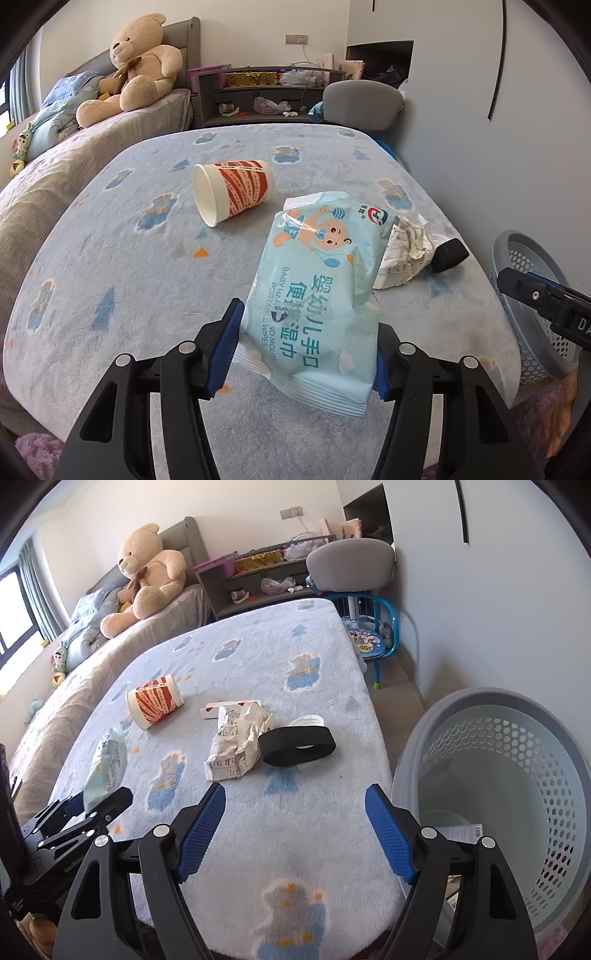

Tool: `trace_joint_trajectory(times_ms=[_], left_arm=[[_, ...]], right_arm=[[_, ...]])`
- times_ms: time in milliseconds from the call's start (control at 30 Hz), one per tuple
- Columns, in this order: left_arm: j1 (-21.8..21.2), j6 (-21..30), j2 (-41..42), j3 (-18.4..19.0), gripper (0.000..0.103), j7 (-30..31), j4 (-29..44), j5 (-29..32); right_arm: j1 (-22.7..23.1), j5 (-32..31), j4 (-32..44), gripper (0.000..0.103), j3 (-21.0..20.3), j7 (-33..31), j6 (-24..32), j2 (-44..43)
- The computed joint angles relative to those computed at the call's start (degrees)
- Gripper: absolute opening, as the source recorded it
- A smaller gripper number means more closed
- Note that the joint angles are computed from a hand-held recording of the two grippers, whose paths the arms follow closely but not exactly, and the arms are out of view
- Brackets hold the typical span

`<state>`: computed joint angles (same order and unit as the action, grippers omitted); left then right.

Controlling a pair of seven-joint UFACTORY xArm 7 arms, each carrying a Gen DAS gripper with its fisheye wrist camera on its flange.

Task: Collect trash
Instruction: 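Grasp the black elastic band with the right gripper while the left gripper holds the wipes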

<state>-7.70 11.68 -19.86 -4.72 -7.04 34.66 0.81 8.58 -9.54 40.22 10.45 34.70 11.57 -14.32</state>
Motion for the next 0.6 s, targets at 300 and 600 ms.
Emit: trace_joint_trajectory(times_ms=[300, 600], left_arm=[[2.76, -1.35, 1.81, 0.54, 0.057, -1.49, 0.32, 1.44], [2.21, -2.03, 2.61, 2.51, 0.057, 0.57, 0.43, -0.48]], right_arm=[[-1.45, -11.3, 9.28, 0.076, 0.1, 9.52, 4.35, 10.18], [2.28, -18.48, 15.09, 0.074, -3.49, 13.27, 9.36, 15.2]])
